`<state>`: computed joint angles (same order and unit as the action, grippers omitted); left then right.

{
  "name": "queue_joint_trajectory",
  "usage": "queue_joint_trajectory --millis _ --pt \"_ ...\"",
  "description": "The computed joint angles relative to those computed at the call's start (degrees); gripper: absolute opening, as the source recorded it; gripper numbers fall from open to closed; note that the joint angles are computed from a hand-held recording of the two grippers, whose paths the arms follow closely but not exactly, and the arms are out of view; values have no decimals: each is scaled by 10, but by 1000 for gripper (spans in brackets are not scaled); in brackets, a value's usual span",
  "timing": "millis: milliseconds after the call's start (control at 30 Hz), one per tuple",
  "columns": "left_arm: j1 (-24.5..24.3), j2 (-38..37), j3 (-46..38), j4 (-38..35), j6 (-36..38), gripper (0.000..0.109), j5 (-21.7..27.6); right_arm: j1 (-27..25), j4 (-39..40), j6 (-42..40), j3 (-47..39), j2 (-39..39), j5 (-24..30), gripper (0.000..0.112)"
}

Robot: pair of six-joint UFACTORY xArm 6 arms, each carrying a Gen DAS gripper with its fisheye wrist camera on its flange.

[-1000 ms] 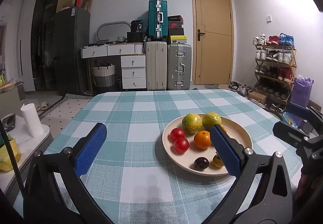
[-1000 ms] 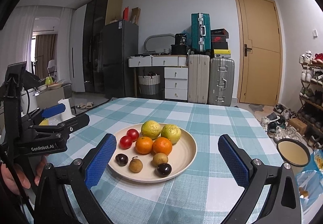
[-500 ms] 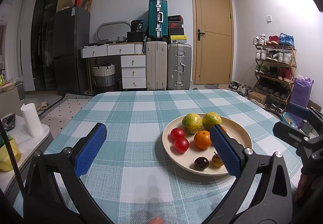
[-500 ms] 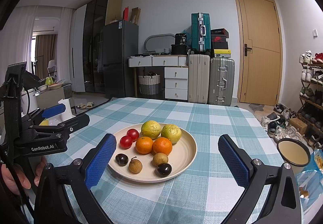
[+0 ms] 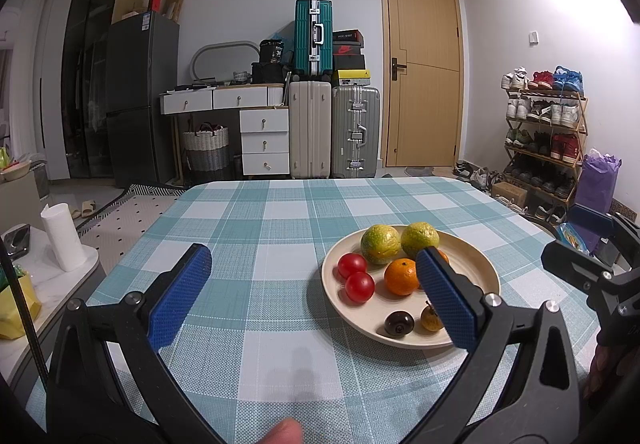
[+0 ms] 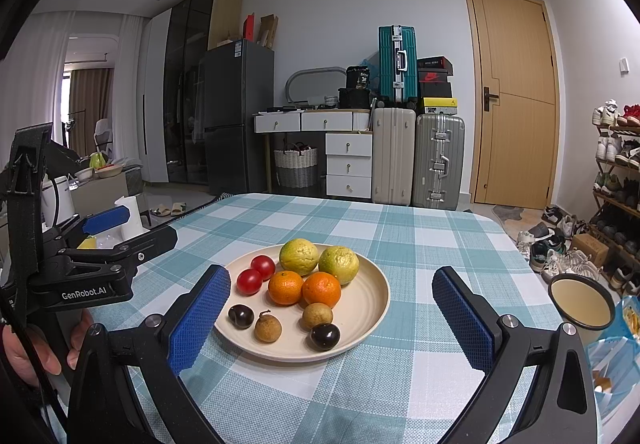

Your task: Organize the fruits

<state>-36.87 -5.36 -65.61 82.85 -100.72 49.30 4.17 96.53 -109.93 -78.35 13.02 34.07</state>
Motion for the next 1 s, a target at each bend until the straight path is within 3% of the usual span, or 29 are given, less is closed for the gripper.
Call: queue_joint_trajectory --millis 1000 --pt "2 -2 4 3 0 102 -10 0 0 0 0 0 0 103"
